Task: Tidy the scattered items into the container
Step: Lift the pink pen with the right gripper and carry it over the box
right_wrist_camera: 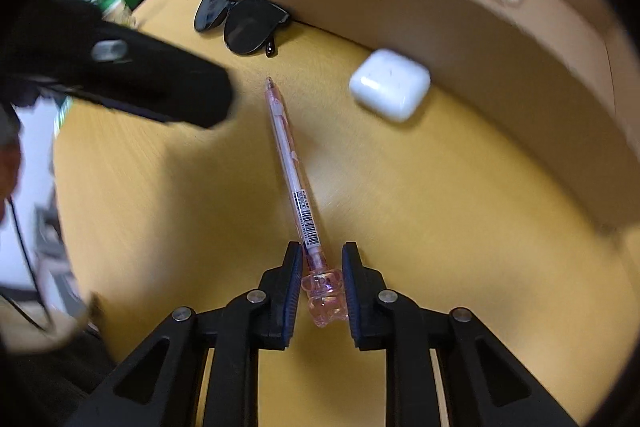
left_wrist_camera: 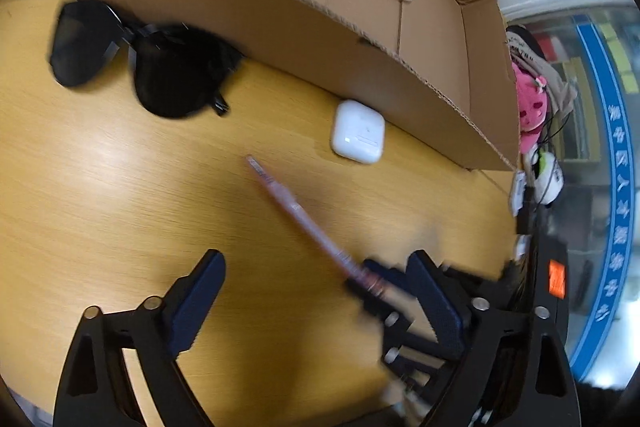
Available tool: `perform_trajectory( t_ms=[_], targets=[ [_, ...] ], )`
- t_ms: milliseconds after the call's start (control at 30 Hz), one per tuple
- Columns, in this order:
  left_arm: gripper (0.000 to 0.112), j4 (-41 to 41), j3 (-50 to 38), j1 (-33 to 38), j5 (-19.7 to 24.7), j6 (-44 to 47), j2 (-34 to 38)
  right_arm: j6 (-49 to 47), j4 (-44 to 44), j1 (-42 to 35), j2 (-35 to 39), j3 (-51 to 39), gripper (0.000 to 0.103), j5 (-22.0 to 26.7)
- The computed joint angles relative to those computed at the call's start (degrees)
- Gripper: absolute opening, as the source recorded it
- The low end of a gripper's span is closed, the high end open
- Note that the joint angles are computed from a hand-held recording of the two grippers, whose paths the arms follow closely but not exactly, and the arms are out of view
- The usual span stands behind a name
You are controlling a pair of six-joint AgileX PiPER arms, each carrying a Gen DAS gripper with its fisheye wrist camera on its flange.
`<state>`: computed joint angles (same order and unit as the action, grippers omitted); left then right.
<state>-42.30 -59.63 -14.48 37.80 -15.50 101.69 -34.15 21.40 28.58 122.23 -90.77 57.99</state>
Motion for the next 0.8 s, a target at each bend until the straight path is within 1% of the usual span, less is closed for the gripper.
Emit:
perform_trajectory(
  t_ms=[33,100,167,233,300,367,433,467,500,567,667,733,800],
  targets=[
    [0.085,-2.2,-0.1,-0.1,-0.4,1.3,1.1,0.8,1.6,-0.7,0.1,0.1,0.019,1.0],
    [0.075,-3.9,-0.5,-0.3,-0.4,2.1,2.6,2.1,4.8,-2.3,0.4,0.4,0.019,2.8],
    [0.052,-6.3,-0.6,-0.5,-0.3,3.7,4.1,2.2,7.4,-3.6,0.5,1.0,0.019,3.9],
    [0.04,-8.5,-0.4,-0.6,0.1,5.5,4.8,0.0,9.9,-4.7,-0.1,2.2,0.019,4.8],
    [0.033,-8.5,-0.4,-1.0,0.2,5.9,4.9,-1.7,11.7,-5.3,-0.9,3.3,0.019,5.3],
    [0.016,-8.6,-0.4,-1.1,0.6,6.3,4.9,-2.5,12.7,-5.6,-1.5,3.9,0.019,5.8],
    [0.011,-10.2,0.1,-0.6,0.7,7.8,4.5,-2.8,13.1,-5.5,-1.9,4.2,0.018,6.3],
    [0.008,-10.5,0.1,-0.5,0.8,8.1,4.2,-2.8,13.1,-5.4,-2.1,4.3,0.013,6.4],
    [0.007,-10.0,-0.4,-0.5,1.1,8.0,3.9,-2.7,12.9,-5.1,-2.4,4.2,0.01,6.7],
    [0.004,-9.2,-1.8,-0.8,1.9,8.4,3.5,-3.1,13.7,-4.9,-2.9,4.2,0.009,7.1],
    [0.004,-6.9,-4.7,-1.5,3.5,7.7,3.7,-3.4,15.2,-4.6,-3.8,4.0,0.009,7.6],
    [0.004,-3.3,-6.2,-2.2,4.3,4.0,4.3,-2.0,13.9,-4.0,-3.9,3.5,0.008,7.4],
    [0.009,-1.1,-5.7,-2.4,3.8,0.3,3.9,-0.4,11.2,-3.4,-4.0,4.0,0.009,5.9]
  ],
)
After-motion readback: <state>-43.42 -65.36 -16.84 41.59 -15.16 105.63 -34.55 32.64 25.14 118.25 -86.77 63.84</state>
